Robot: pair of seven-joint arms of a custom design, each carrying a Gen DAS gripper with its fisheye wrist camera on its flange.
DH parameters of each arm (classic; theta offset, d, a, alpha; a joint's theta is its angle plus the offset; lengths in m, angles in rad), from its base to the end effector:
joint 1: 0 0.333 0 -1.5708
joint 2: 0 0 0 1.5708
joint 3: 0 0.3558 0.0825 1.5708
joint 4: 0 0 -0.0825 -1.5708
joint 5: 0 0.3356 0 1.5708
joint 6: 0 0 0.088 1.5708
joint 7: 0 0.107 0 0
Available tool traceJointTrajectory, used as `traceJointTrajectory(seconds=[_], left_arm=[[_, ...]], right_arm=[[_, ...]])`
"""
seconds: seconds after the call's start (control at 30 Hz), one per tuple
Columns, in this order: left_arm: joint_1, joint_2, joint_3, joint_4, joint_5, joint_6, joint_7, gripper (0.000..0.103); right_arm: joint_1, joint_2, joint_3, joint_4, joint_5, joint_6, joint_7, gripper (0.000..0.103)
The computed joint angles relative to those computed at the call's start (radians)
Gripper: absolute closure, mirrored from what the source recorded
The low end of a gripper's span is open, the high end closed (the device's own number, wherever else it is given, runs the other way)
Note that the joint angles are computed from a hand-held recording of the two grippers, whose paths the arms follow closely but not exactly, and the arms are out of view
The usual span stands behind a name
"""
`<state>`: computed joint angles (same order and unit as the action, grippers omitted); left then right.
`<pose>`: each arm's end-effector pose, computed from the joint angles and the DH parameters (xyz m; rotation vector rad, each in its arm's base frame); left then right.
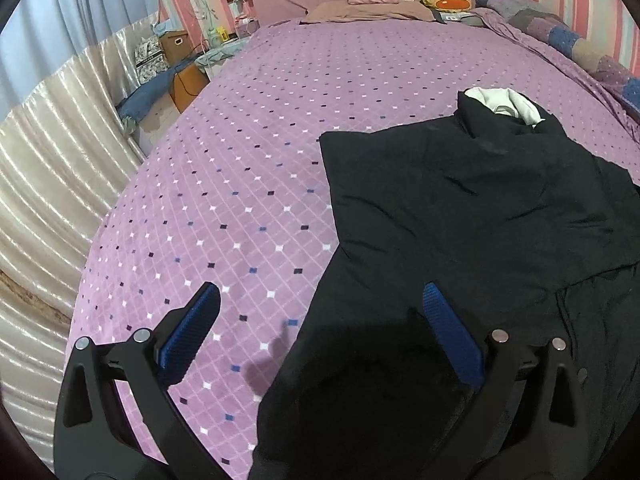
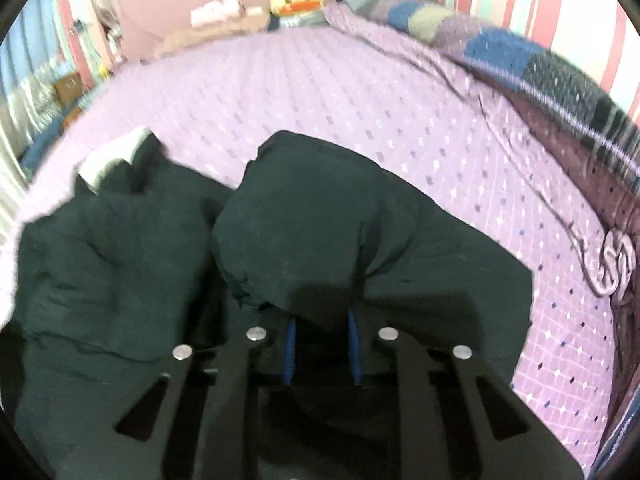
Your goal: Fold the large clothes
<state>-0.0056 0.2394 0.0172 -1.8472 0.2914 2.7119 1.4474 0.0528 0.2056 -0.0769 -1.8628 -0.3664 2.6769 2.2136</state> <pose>0.6305 -0.0040 0.5288 -1.7129 1.8804 -0.4298 0.6201 0.0003 0.5377 -1.4806 2.1926 -0.7091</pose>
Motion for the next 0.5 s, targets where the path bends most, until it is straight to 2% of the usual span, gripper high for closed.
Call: traceJointTrajectory(seconds=[0.07,0.17,0.27,0.33,0.37,0.5], left_arm=[[0.015,-0.007,-0.012,0.004,-0.040,-0.012,0.024,0.003],[0.048,-0.036,-0.033,-0.019,-0.127,-0.011,0.080,0.003],[0.055,-0.075,-0.021,-0.068,-0.123,0.009,0.088,0.003],[0.059,-0.097,-0.007,-0.095,-0.082,0.025,0.073,0.003],[0.063,-0.110,0.002,-0.107,-0.053,0.032,0.061,0.003],[0.103,-0.139,0.015,-0.125,-0.004,0.037,0.045,0.003]], right_arm=[[0.004,0.000,0.018,0.042,0.031,0.024,-0.005,0.082],[0.013,0.019,0.087,0.119,0.152,0.061,-0.106,0.082],[0.039,0.075,0.141,0.218,0.250,0.056,-0.191,0.082],[0.071,0.158,0.176,0.349,0.302,0.015,-0.237,0.082],[0.095,0.188,0.174,0.397,0.300,-0.009,-0.244,0.082],[0.190,0.382,0.185,0.689,0.304,-0.181,-0.281,0.082]])
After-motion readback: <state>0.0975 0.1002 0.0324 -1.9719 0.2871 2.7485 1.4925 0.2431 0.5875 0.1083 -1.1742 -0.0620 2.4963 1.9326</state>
